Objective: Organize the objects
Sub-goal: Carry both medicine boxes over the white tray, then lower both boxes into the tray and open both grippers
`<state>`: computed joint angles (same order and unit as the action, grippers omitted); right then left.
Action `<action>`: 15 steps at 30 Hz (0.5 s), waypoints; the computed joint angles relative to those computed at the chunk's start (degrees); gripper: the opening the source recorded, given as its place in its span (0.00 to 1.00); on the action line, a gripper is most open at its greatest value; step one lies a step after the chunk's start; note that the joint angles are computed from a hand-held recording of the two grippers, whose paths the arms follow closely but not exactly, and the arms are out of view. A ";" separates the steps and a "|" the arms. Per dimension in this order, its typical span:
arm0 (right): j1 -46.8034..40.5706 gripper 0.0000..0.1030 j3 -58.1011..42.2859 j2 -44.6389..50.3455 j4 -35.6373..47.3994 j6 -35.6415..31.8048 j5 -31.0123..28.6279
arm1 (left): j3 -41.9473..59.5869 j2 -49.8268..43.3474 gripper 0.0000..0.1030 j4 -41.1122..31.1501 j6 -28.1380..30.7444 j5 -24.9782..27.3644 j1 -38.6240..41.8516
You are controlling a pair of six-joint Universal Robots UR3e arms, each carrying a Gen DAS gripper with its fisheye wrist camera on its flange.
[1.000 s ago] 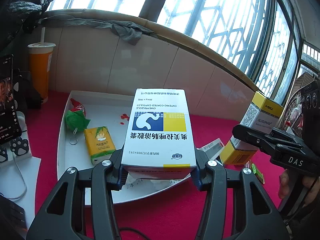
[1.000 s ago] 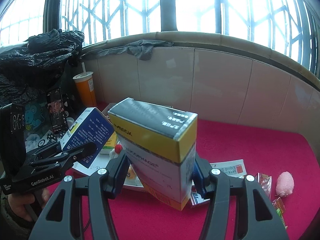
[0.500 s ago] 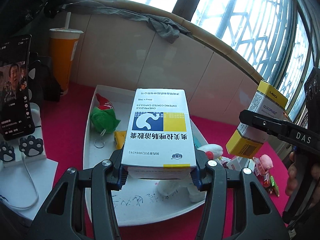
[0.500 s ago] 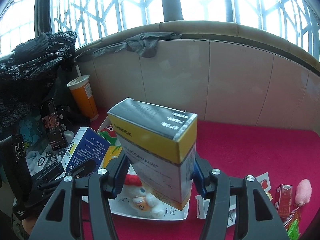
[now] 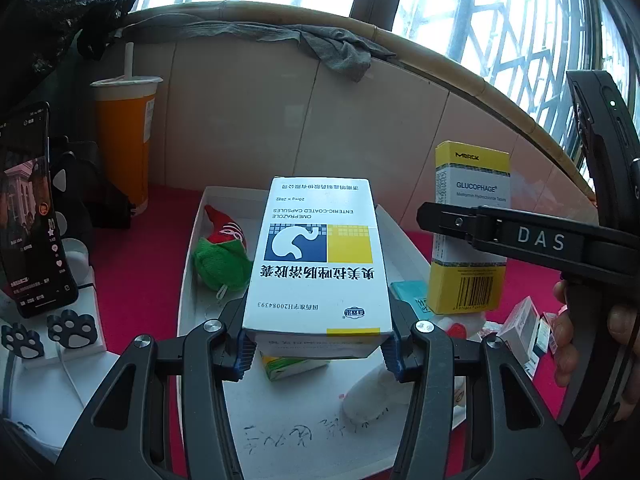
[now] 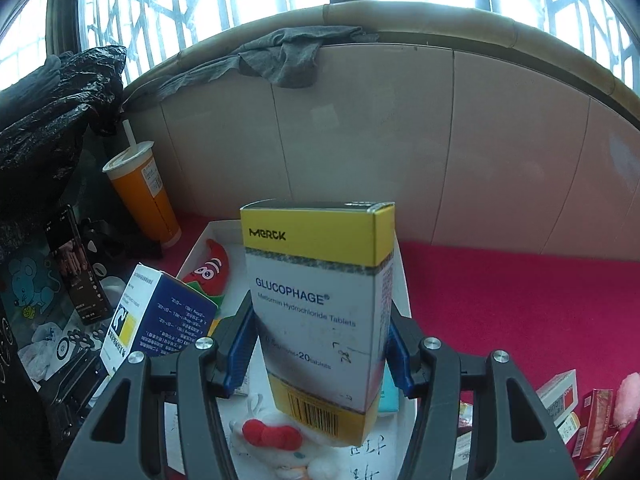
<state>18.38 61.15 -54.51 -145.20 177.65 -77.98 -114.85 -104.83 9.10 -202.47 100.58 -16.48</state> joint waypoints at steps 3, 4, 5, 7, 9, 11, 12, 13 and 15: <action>1.33 0.56 -6.49 4.23 3.05 0.67 -0.95 | 0.77 -0.92 0.49 -0.42 0.00 0.92 -0.19; 1.73 0.56 -8.52 5.53 3.92 0.99 -1.26 | 0.77 -1.09 0.49 -0.45 -0.08 0.98 -0.12; 2.13 0.56 -10.87 6.96 5.00 1.31 -1.52 | 0.69 -1.18 0.49 -0.41 -0.22 0.88 0.00; 2.83 0.56 -14.94 9.48 6.86 1.91 -2.00 | 0.47 -1.26 0.49 -0.32 -0.42 0.81 0.19; 3.25 0.58 -18.06 11.37 8.59 2.19 -1.65 | 0.32 -1.32 0.49 0.15 -0.37 1.49 0.02; 3.80 0.70 -17.88 11.46 8.04 2.63 -2.48 | 0.31 -1.26 0.62 0.72 -0.53 3.26 -0.47; 3.97 0.81 -16.82 10.96 6.81 2.75 -3.01 | 0.40 -1.12 0.71 0.68 -0.60 4.43 -0.80; 4.02 0.81 -14.89 9.97 4.92 2.77 -3.27 | 0.74 -1.10 0.84 0.38 -0.87 6.65 -1.50; 3.93 0.81 -11.69 7.97 2.28 2.83 -3.56 | 0.99 -1.39 0.86 1.40 -0.97 11.64 -3.16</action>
<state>22.31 49.46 -46.54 -142.92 180.48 -81.55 -113.86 -106.22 10.50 -203.44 112.23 -19.64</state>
